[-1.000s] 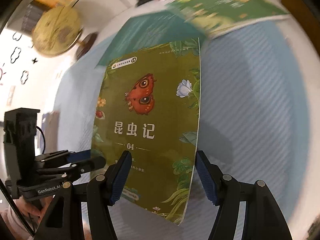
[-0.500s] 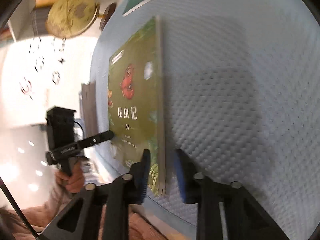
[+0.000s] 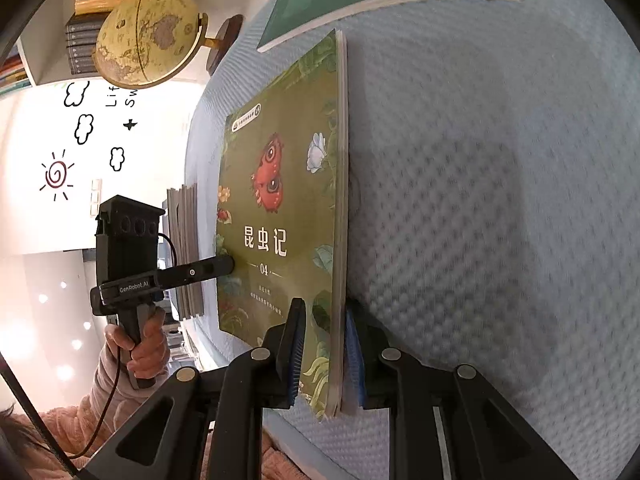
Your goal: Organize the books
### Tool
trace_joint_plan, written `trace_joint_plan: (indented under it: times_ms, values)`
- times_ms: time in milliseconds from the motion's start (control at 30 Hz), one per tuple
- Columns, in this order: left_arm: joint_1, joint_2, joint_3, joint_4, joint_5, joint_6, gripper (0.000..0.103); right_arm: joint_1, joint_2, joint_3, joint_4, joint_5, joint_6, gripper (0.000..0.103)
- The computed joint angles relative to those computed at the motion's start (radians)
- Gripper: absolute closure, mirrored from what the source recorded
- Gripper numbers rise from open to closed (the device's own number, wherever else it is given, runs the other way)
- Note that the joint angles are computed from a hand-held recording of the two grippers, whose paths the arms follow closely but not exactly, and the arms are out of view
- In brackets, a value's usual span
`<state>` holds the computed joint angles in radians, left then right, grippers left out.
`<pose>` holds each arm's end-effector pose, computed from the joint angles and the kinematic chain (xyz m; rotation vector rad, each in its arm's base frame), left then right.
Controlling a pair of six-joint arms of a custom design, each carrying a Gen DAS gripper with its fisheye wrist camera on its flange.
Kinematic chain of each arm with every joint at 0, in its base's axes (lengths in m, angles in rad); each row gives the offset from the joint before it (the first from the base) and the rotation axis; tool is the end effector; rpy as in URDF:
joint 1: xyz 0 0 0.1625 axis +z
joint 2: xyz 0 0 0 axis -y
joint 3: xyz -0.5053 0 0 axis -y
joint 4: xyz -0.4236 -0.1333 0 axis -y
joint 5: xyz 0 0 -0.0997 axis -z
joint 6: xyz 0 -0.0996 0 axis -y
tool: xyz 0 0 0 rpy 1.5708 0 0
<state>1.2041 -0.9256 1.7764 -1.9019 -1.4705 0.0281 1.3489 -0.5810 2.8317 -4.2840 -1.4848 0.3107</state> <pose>-0.0887 -0.6306 0.1122 0.6001 2.8051 0.7274 0.0746 -0.3137 0.0661 0.7495 2.8616 -0.6902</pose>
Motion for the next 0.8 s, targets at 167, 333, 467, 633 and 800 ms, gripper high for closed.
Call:
trace_joint_plan:
  times_ms: [167, 333, 467, 633, 800]
  values:
    - [-0.008, 0.01, -0.024, 0.03, 0.035, -0.018, 0.084, 0.009, -0.073, -0.031, 0.09, -0.026, 0.005, 0.085]
    - [-0.008, 0.006, -0.023, 0.026, 0.043, -0.034, 0.084, 0.063, -0.107, -0.058, 0.138, -0.116, 0.026, 0.092]
    - [-0.015, -0.004, -0.001, 0.004, 0.043, -0.054, 0.084, 0.121, -0.118, -0.072, 0.161, -0.191, 0.07, 0.09]
    - [-0.044, -0.035, 0.04, -0.024, 0.108, -0.063, 0.082, 0.138, -0.094, -0.064, 0.069, -0.171, 0.056, 0.087]
    - [-0.044, -0.031, 0.028, 0.002, 0.108, -0.073, 0.081, 0.093, -0.088, -0.089, 0.087, -0.147, 0.045, 0.087]
